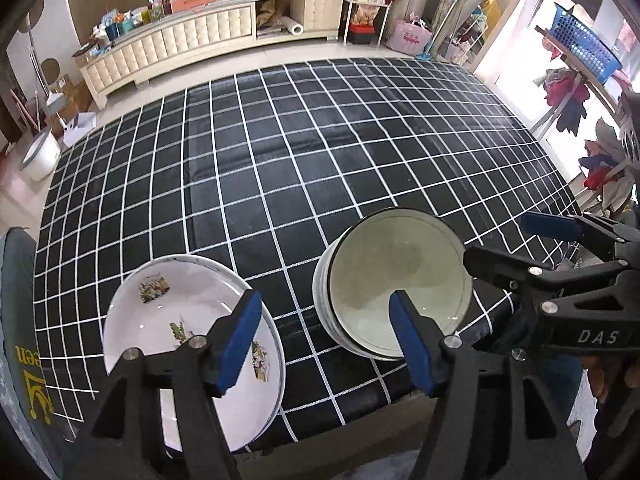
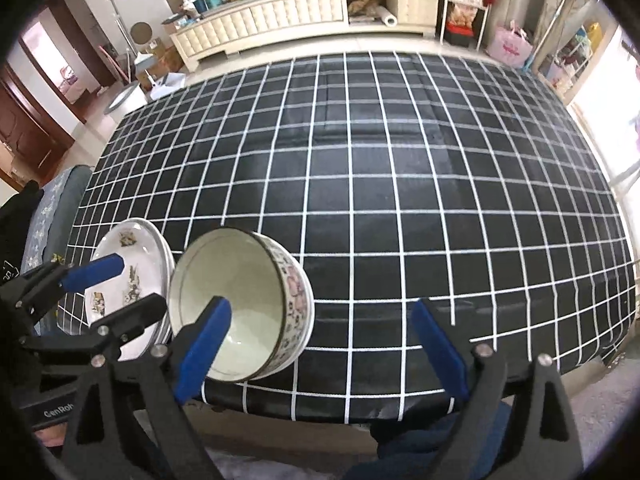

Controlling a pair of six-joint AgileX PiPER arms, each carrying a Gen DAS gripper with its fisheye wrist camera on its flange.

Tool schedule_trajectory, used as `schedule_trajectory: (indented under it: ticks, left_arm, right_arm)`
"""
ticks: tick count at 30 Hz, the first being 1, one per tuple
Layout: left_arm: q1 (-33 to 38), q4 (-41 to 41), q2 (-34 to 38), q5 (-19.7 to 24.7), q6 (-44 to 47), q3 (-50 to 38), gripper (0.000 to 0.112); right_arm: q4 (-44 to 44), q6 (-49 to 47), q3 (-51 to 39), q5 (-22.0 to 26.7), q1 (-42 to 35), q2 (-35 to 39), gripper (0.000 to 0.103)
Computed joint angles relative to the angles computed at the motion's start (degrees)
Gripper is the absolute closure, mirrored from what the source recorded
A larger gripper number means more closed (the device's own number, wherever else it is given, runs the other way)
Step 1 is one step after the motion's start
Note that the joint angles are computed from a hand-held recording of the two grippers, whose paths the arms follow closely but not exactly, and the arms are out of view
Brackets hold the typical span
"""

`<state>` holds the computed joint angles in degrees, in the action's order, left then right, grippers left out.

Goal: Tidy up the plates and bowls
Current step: 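Grip the nested bowl stack rim with both grippers and lift it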

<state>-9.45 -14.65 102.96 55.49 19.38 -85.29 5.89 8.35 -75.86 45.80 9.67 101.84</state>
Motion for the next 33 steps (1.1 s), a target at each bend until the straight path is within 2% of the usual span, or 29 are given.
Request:
schedule_trajectory:
  ticks: [13, 18, 26, 30, 33]
  left_arm:
    - [1.22, -3.18, 10.53, 2.56, 2.34, -6.04, 0.048]
    - [2.19, -5.78, 13.52, 3.06, 3.69, -6.99, 0.048]
    - [3.62, -8.31, 18.33, 5.48, 5.17, -9.96, 0.048]
    - [4.05, -10.08, 20.36, 7.49, 6.44, -12.14, 0.048]
    - [3.06, -9.29, 20.82, 6.21, 7.13, -11.37, 0.048]
  right_arm:
    - [8.78, -4.86, -2.12, 2.14, -3.70, 5.16, 0.009]
    - [8.59, -3.65, -2.57, 1.90, -3.34, 7.17, 0.009]
    - [17.86, -8.01, -4.02, 4.98, -6.10, 11.12, 0.009]
    - [21.02, -8.52, -2.99, 4.59, -6.86, 12.11, 0.009]
    - [26.00, -10.53, -2.13, 5.04, -9.04, 12.80, 0.009]
